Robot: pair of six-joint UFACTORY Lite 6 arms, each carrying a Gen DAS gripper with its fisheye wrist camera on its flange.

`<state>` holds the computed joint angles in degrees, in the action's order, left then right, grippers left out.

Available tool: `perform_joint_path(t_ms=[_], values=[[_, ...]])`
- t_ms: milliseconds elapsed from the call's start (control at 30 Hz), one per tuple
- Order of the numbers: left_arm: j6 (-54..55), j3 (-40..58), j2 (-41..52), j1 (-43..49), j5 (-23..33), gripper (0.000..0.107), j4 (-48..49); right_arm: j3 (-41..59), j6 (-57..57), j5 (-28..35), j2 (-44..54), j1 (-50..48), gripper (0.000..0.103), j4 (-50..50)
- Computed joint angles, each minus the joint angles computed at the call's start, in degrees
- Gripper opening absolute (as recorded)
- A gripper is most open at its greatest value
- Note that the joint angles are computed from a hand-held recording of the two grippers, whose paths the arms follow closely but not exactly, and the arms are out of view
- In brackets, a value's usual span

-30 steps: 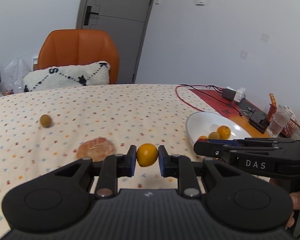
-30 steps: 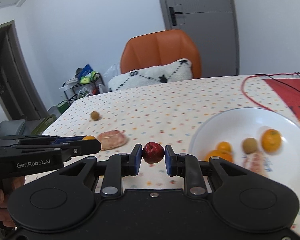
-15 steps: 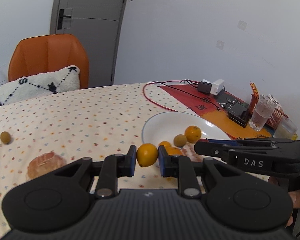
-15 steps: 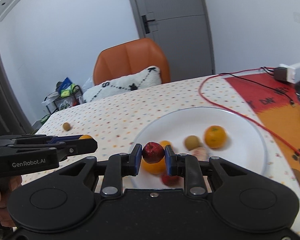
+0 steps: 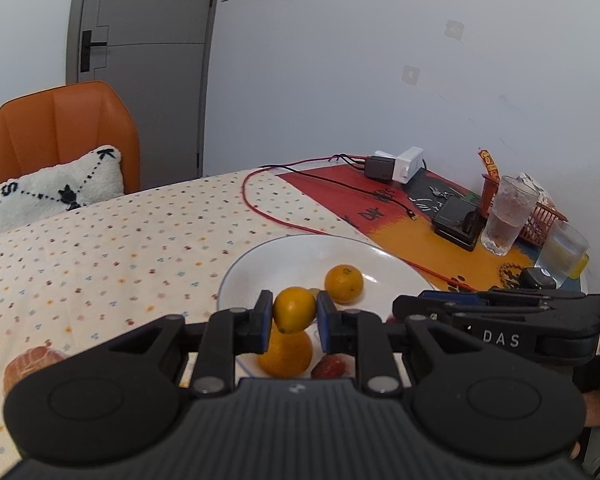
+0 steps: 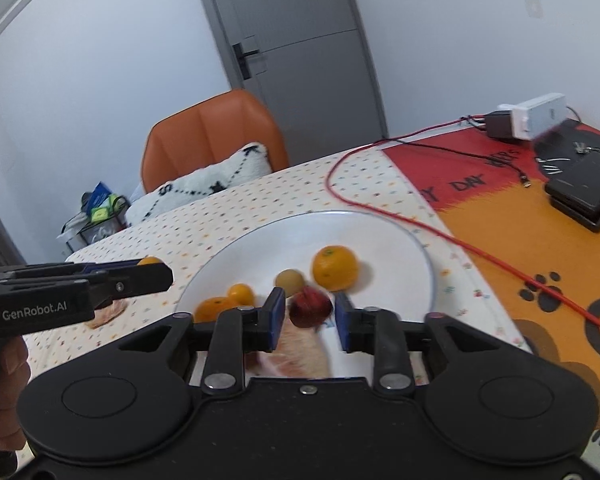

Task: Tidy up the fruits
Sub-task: 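Open the left gripper over the plate while the right gripper releases the plum there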

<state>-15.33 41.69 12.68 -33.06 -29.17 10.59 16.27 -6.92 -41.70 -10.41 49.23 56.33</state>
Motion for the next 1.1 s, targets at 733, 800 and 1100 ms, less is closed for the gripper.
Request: perform_joint_path(t_ms=[733,800,1100], values=[[1.7,-0.3,-0.6,1.1,2.5,0.055,-3.2,-0.4,5.1,0.6,2.3,-0.3,0.051,-5.5],[2.4,-1.6,-2.1,2.1,3.0,0.063,-3.7,0.7,5.3,0.3,3.7,0.4,0.054,-5.3],[4.4,-9.2,-9.2,8.7,1.7,0.086,-4.9,7.1,3.5,0.2,9.0,3.8,0.060,-3.3]])
